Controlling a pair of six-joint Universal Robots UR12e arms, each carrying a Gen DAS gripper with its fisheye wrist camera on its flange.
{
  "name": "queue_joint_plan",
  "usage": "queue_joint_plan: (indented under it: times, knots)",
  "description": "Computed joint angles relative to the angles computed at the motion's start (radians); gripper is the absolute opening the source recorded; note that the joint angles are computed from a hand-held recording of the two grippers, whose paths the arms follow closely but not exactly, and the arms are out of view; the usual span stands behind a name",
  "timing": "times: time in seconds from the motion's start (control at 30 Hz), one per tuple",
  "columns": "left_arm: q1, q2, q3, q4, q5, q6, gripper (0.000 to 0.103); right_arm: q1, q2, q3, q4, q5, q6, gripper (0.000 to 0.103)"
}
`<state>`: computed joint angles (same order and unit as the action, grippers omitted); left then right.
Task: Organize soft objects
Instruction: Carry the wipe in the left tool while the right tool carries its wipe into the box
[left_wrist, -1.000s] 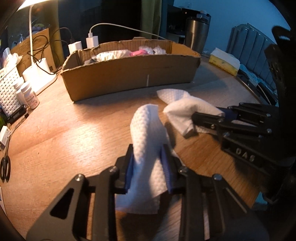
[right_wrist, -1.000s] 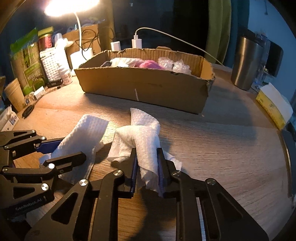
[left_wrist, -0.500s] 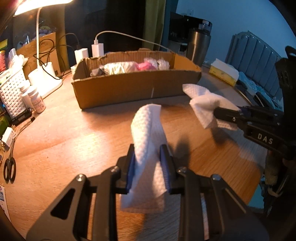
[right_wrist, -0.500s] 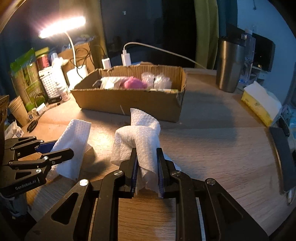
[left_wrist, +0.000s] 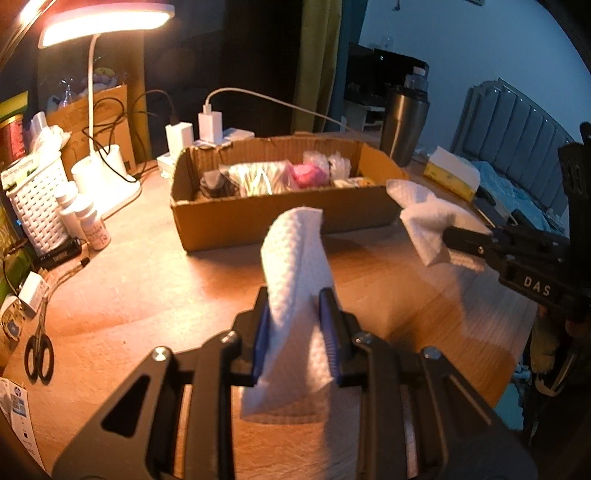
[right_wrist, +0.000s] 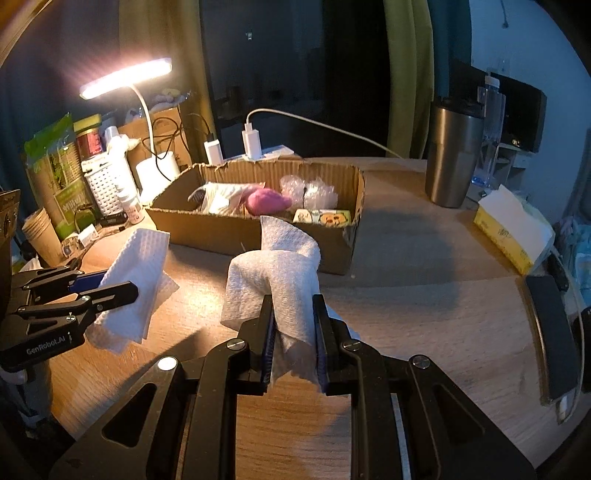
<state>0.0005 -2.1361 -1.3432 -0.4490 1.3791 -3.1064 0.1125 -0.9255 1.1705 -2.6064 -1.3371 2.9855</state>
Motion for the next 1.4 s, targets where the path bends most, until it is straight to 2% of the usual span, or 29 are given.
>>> queue_joint_plan:
  times: [0.8,1.4]
  knots:
    - [0.02,-0.032,0.092,0.045,0.022,-0.042,0.027,-0.001,0.046,-0.118,0.015,0.003,-0.009,0.02]
    - [0.033,-0.084,0.19,0.041,0.006,-0.064,0.027,0.008,0.115,-0.254,0.074,-0.009,-0.028,0.02]
